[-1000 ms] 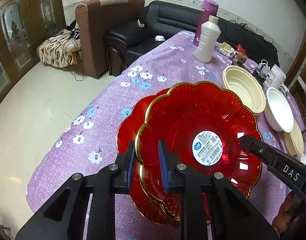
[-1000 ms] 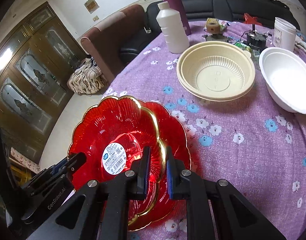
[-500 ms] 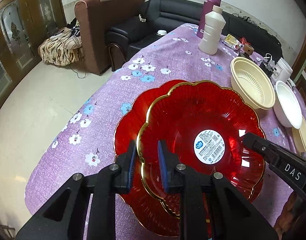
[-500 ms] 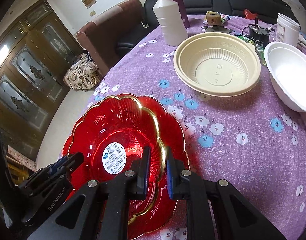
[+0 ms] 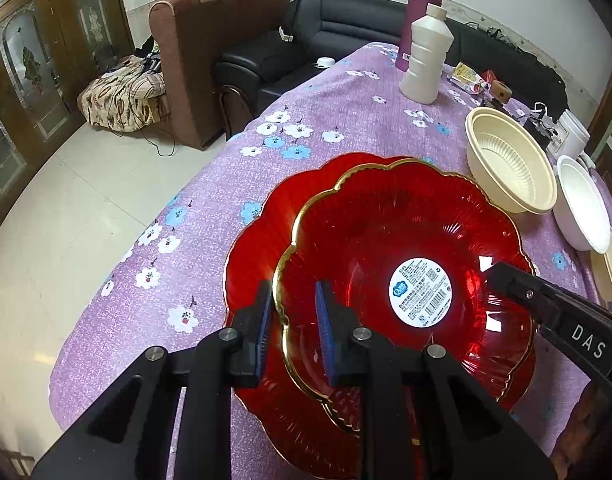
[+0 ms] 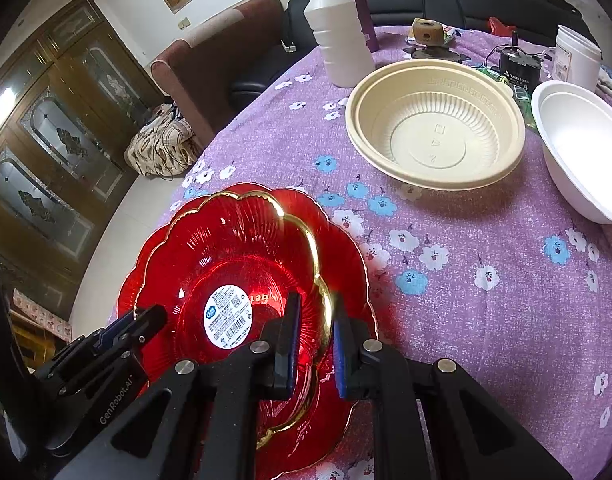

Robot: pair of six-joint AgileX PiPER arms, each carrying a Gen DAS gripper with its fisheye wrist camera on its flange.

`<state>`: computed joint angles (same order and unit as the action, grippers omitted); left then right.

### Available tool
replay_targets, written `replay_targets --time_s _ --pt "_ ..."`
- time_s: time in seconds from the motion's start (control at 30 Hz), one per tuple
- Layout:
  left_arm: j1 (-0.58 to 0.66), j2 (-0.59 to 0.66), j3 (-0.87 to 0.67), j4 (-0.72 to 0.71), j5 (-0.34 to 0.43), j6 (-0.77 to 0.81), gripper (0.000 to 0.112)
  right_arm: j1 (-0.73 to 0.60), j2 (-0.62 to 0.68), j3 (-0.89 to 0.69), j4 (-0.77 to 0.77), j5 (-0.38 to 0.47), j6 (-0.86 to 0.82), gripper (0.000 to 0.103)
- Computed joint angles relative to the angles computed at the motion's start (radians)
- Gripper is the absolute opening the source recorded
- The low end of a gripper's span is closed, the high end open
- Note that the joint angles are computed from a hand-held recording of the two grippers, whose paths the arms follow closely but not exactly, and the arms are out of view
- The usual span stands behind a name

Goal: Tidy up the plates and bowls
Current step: 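Lower the stickered plate into the wedding plate and open both grippers, then move both grippers to the beige ridged bowl and grasp its rim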

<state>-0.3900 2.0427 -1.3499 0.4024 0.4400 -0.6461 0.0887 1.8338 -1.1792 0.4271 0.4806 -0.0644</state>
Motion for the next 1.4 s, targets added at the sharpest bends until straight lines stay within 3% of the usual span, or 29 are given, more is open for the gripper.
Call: replay_targets --time_s 0.53,0.93,1.03,1.1,1.23,1.3,1.4 --pt "-0.002 0.012 -0.009 0.009 0.012 -0.004 0.018 0.000 0.038 -0.041 -0.024 0.025 0.017 0.014" --pt "-0.004 0.016 -0.017 0.007 0.028 0.000 0.018 0.036 0.065 -0.107 -0.172 0.090 0.153 0.019" --pt "-0.007 0.012 -0.016 0.005 0.037 0.000 0.019 0.038 0.066 -0.120 -0.144 0.124 0.114 0.034" --pt "-0.009 0.007 -0.016 0.009 0.044 -0.009 0.019 0.045 0.062 -0.130 -0.133 0.151 0.091 0.050" --pt "0.016 -0.009 -0.024 -0.129 0.071 0.115 0.023 0.092 0.032 -0.139 -0.257 0.185 0.167 0.072" --pt "0.037 -0.026 -0.021 -0.247 0.078 0.218 0.032 0.098 -0.009 -0.111 -0.303 0.171 0.201 0.074" --pt "0.065 -0.085 0.010 -0.384 0.076 0.312 0.059 0.053 -0.078 -0.064 -0.266 0.168 0.176 0.076"
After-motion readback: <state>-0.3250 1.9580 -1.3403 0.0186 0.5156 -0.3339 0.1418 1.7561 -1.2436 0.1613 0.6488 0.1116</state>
